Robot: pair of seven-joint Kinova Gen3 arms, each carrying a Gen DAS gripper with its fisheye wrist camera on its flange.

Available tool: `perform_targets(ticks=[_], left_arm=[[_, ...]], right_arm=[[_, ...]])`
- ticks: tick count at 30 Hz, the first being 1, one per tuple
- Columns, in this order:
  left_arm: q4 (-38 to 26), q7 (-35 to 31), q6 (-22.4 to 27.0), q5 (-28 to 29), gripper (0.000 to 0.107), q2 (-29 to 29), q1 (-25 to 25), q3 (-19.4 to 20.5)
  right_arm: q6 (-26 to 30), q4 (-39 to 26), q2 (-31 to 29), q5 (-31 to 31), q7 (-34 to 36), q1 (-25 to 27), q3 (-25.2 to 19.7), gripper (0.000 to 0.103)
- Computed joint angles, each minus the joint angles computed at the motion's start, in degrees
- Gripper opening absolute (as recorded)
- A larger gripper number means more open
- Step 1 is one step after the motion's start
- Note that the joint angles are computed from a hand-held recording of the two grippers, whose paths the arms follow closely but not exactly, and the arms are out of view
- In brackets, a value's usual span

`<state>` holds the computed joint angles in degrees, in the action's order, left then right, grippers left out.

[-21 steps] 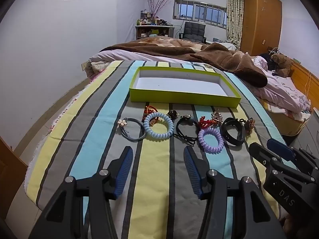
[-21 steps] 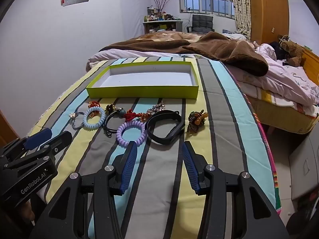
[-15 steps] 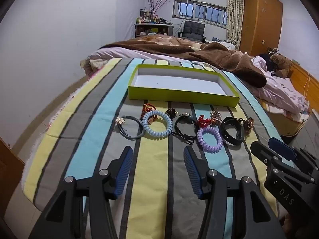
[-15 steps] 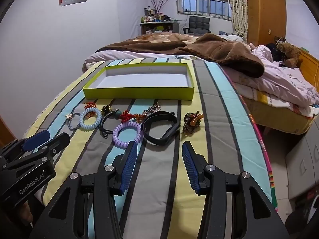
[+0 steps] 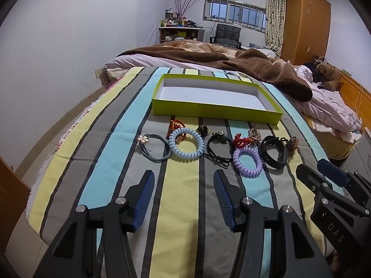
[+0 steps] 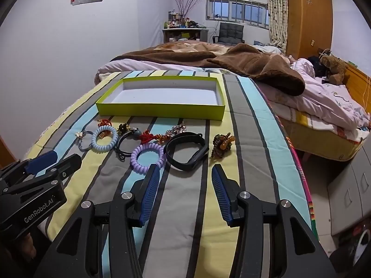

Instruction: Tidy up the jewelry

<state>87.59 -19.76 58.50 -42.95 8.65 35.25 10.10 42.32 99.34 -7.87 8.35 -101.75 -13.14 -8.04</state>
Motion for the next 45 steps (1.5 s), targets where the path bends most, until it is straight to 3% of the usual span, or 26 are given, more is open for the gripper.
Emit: perform_targets(ticks=[45], left_arm=[[-0.5,-1.4,0.1,0.2,0.055,-0.3,-0.4,0.0]], right_arm=[[-0.1,0.1,-0.1,-0.4,0.3,-0.1,0.0,0.048]])
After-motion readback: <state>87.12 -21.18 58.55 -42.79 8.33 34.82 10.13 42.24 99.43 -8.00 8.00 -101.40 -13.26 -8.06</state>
